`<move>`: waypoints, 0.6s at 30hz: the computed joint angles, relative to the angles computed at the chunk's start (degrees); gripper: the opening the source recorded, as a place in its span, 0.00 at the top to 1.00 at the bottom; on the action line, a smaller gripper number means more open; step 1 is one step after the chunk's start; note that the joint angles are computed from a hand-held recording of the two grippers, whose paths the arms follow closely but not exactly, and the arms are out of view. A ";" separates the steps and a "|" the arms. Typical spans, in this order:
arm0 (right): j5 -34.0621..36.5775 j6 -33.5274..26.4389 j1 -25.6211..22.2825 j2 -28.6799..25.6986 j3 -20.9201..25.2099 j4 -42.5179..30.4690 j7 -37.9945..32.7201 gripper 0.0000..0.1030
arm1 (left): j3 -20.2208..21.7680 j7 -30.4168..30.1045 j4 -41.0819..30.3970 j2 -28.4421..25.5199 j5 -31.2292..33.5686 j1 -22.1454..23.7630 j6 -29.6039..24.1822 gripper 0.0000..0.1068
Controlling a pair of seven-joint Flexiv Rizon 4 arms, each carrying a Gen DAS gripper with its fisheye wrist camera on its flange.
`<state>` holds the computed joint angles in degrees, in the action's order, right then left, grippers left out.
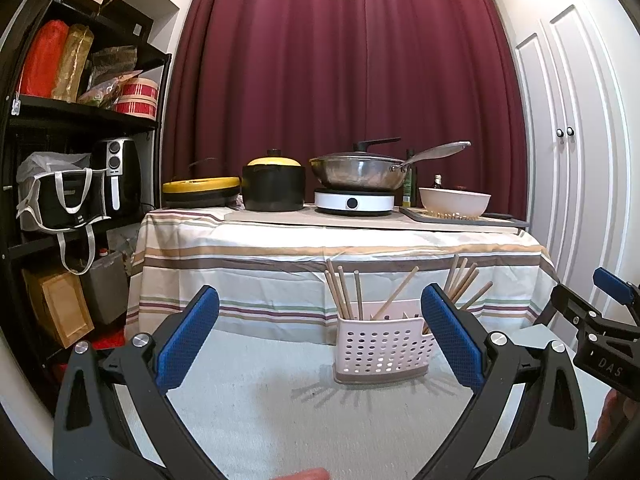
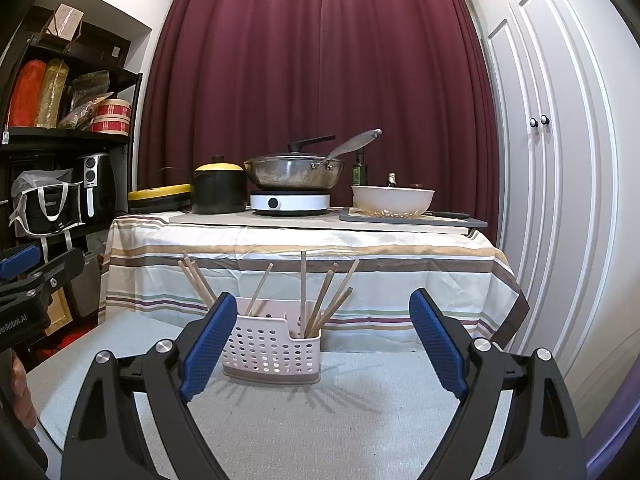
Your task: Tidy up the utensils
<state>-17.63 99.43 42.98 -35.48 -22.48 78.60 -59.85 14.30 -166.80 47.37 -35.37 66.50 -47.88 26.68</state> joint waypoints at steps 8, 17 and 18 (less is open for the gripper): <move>-0.02 0.06 0.30 0.28 -0.23 0.49 -0.07 0.17 | -0.21 -0.28 0.67 0.49 0.15 -0.10 -0.35 0.08; 0.76 0.60 1.38 0.87 -1.23 1.57 -0.82 0.17 | -0.61 -0.49 1.25 1.02 0.63 -0.15 0.06 0.08; 0.86 0.58 1.46 0.81 -1.34 1.50 -0.84 0.17 | -0.66 -0.49 1.27 1.03 0.65 -0.10 0.14 0.08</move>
<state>-16.77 100.01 44.44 -34.67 -23.83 80.10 -60.69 13.64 -167.30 48.64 -34.34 67.14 -47.98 26.83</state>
